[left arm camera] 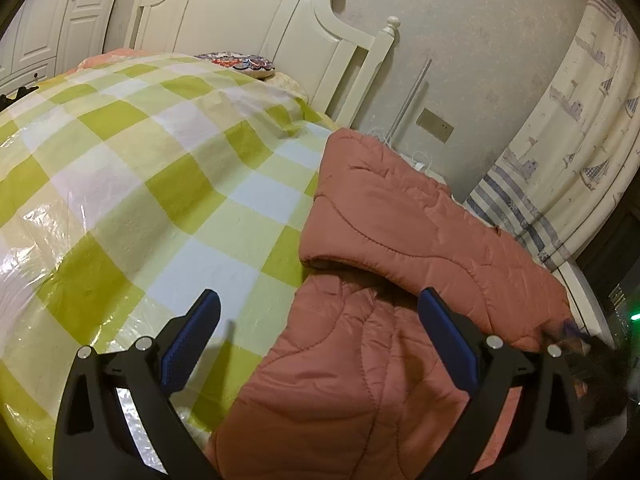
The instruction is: Fold large clothes
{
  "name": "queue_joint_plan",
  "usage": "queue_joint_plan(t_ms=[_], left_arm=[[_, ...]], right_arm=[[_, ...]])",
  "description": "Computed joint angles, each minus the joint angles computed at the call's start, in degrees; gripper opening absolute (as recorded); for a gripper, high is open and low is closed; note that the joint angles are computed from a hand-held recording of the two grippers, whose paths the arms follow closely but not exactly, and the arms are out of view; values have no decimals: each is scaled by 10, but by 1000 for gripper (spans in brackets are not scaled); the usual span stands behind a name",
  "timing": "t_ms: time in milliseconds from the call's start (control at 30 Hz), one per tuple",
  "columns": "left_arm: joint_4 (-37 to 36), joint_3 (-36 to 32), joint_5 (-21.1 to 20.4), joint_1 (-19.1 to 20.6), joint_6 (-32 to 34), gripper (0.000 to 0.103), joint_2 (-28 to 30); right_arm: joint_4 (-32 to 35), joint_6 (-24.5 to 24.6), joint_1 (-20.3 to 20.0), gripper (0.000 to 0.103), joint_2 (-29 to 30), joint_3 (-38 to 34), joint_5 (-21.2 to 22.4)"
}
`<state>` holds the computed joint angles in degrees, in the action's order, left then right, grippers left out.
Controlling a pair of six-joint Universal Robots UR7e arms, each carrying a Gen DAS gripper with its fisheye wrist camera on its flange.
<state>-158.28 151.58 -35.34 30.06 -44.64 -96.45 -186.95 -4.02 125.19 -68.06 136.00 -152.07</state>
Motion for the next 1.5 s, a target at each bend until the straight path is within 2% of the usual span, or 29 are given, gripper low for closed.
queue_joint_plan(t_ms=[33,133,267,333,400,467,533,567,667,767,800,900,1000,1067,1167,1267,1300,1367,1433,1500], left_arm=[[27,-6,-2,1,-9,98,0],[89,-34,-12,2,-8,98,4],[22,-64,-23,-1,67,98,38],[-45,-93,-74,22,131,99,80],[-58,-124,-116,55,157,99,125],[13,-167,-131,90,161,100,184],[42,-172,-82,75,192,101,210],[59,-176,-80,68,188,101,210],[15,-185,-127,75,212,101,192],[-12,-219,-122,93,218,101,206],[-11,-240,-132,111,222,101,221],[98,-326,-193,169,191,101,270],[143,-361,-178,167,191,100,289],[116,-368,-197,168,187,100,285],[66,-374,-183,168,179,101,292],[112,-410,-177,194,152,101,333],[115,-415,-162,195,160,101,345],[119,-418,-91,176,201,101,371],[160,-428,-65,165,185,101,379],[121,-411,-62,152,195,100,368]], right_arm=[[16,20,-17,83,-7,7,19],[8,30,-22,85,-35,17,45],[-2,23,-26,86,-24,14,44],[-14,19,-25,86,-9,11,38],[-16,20,-24,86,-8,11,38],[-19,19,-25,86,-9,12,42],[-23,16,-24,86,-9,15,47],[-23,17,-23,86,-8,14,44],[-23,17,-26,87,-11,16,48],[-26,15,-26,87,-10,16,48],[-24,15,-27,87,-12,17,50],[-25,17,-28,87,-15,18,57],[-28,15,-29,87,-16,20,61],[-25,18,-30,87,-17,19,62],[-23,17,-31,87,-18,19,62],[-26,14,-33,87,-20,20,67],[-28,12,-33,87,-20,20,70],[-31,8,-34,87,-20,20,75],[-32,8,-36,87,-21,20,77],[-32,9,-39,87,-24,22,81]])
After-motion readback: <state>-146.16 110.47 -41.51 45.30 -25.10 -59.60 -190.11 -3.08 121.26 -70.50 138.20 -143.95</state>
